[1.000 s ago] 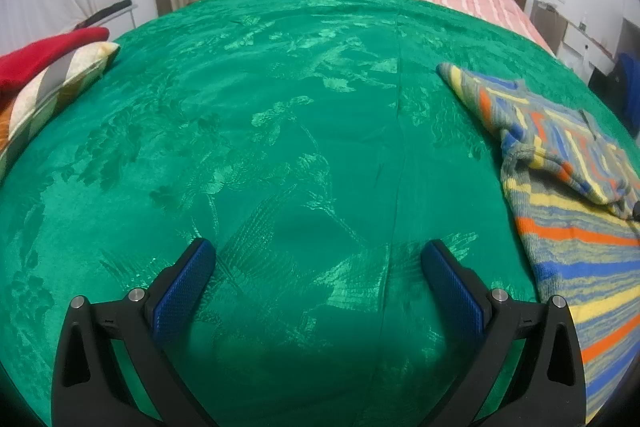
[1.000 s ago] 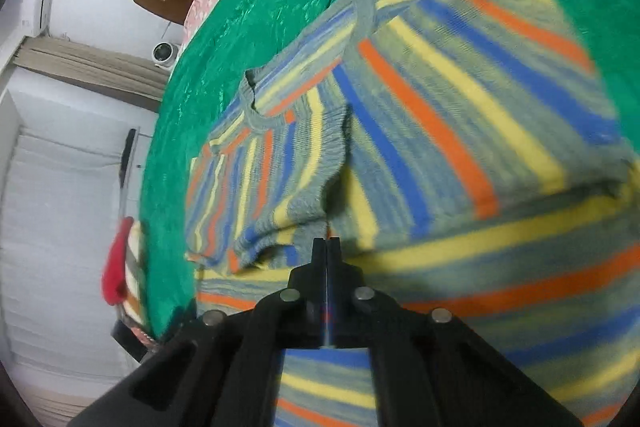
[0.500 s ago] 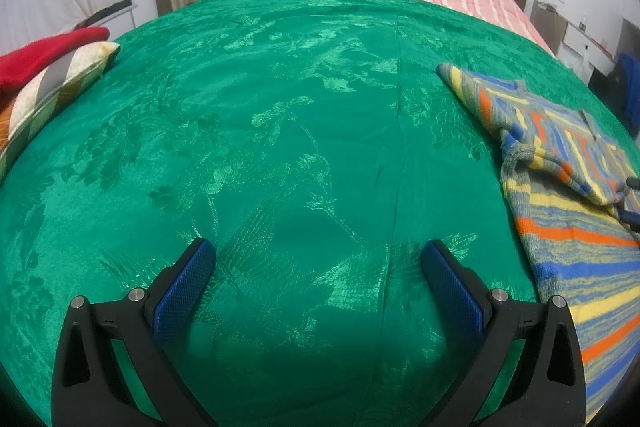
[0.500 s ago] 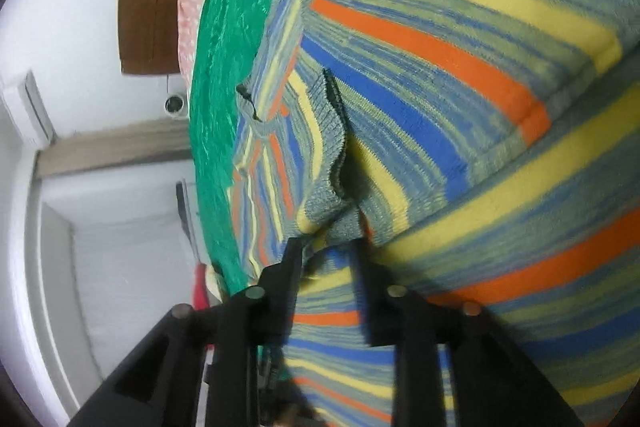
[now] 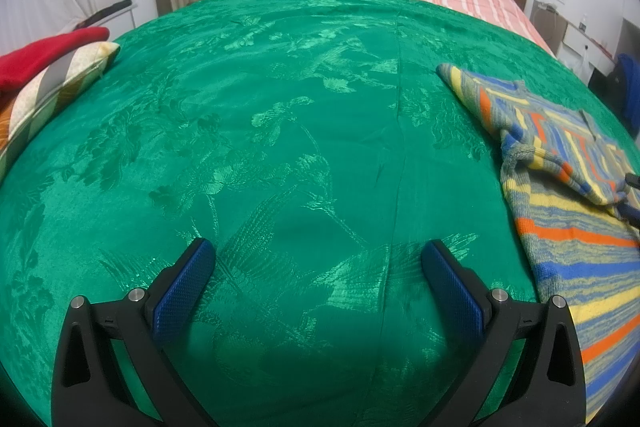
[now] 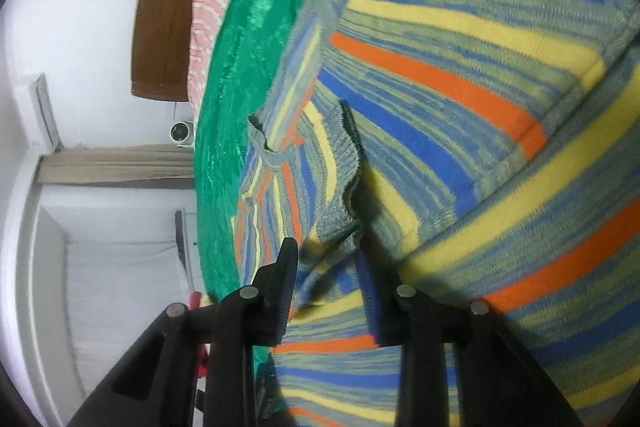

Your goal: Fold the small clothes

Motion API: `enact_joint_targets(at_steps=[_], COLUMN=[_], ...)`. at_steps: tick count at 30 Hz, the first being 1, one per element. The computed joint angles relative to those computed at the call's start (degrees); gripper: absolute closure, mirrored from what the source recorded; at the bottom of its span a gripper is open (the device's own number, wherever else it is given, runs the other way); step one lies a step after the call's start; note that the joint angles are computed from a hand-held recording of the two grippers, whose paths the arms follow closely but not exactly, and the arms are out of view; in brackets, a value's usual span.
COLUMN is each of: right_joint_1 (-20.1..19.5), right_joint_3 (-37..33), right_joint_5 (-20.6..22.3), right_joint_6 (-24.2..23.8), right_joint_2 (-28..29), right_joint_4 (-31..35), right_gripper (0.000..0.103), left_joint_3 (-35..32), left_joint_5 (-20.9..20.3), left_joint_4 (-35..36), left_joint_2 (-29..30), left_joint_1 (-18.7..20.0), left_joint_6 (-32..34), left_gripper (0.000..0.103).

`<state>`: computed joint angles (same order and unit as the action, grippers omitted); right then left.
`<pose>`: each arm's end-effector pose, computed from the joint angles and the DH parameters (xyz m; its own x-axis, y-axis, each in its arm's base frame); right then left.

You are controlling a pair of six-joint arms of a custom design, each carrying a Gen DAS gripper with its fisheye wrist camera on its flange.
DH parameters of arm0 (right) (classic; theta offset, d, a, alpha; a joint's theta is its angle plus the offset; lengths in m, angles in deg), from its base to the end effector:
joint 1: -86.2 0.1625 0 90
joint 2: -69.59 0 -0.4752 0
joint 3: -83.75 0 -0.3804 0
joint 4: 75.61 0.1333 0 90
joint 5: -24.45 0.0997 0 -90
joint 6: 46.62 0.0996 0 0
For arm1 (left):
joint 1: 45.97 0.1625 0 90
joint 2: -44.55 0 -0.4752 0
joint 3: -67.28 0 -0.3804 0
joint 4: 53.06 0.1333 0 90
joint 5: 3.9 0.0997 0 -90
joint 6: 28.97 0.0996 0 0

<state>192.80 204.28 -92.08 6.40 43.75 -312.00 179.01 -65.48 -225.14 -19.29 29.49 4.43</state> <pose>0.2360 -0.4809 0.0135 -0.7175 0.5228 -0.4604 0.6584 0.2931 -0.6932 0.0252 -0.6225 0.2904 -0.6525 0.4090 -0.6380 0.6790 0.6894 -0.2524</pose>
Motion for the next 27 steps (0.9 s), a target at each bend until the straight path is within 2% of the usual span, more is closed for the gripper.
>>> enact_joint_targets(at_steps=[5, 11, 15, 18, 20, 22, 24, 27], right_joint_1=[1.0, 0.1, 2.6, 5.0, 5.3, 4.0, 4.3, 5.1], right_joint_3=[-0.4, 0.3, 1.0, 1.4, 1.3, 2.0, 1.8, 2.4], right_joint_5=[-2.5, -2.5, -6.9, -11.7, -13.7, -12.1, -13.1, -13.8], right_joint_6=[-1.3, -1.4, -5.7, -8.6, -8.1, -7.6, -10.3, -12.0], right_joint_2=[1.9, 2.1, 0.3, -1.9, -2.6, -2.6, -2.1, -2.5], right_joint_4=[-4.5, -4.6, -2.2, 4.7, 10.0, 11.9, 10.8, 11.9], right_gripper=[0.073, 0.096, 0.097, 0.097, 0.097, 0.097, 0.097, 0.096], left_joint_3=[0.0, 0.0, 0.0, 0.0, 0.1, 0.2, 0.3, 0.1], left_joint_5=[0.0, 0.1, 0.0, -0.2, 0.0, 0.2, 0.4, 0.4], left_joint_4=[-0.1, -0.1, -0.2, -0.2, -0.2, -0.4, -0.6, -0.2], left_joint_2=[0.0, 0.1, 0.1, 0.1, 0.1, 0.2, 0.3, 0.3], left_joint_1=[0.0, 0.0, 0.0, 0.0, -0.1, -0.2, -0.3, -0.3], left_joint_6=[0.0, 0.0, 0.0, -0.2, -0.2, -0.2, -0.2, -0.4], left_gripper=[0.0, 0.0, 0.0, 0.0, 0.0, 0.0, 0.0, 0.0])
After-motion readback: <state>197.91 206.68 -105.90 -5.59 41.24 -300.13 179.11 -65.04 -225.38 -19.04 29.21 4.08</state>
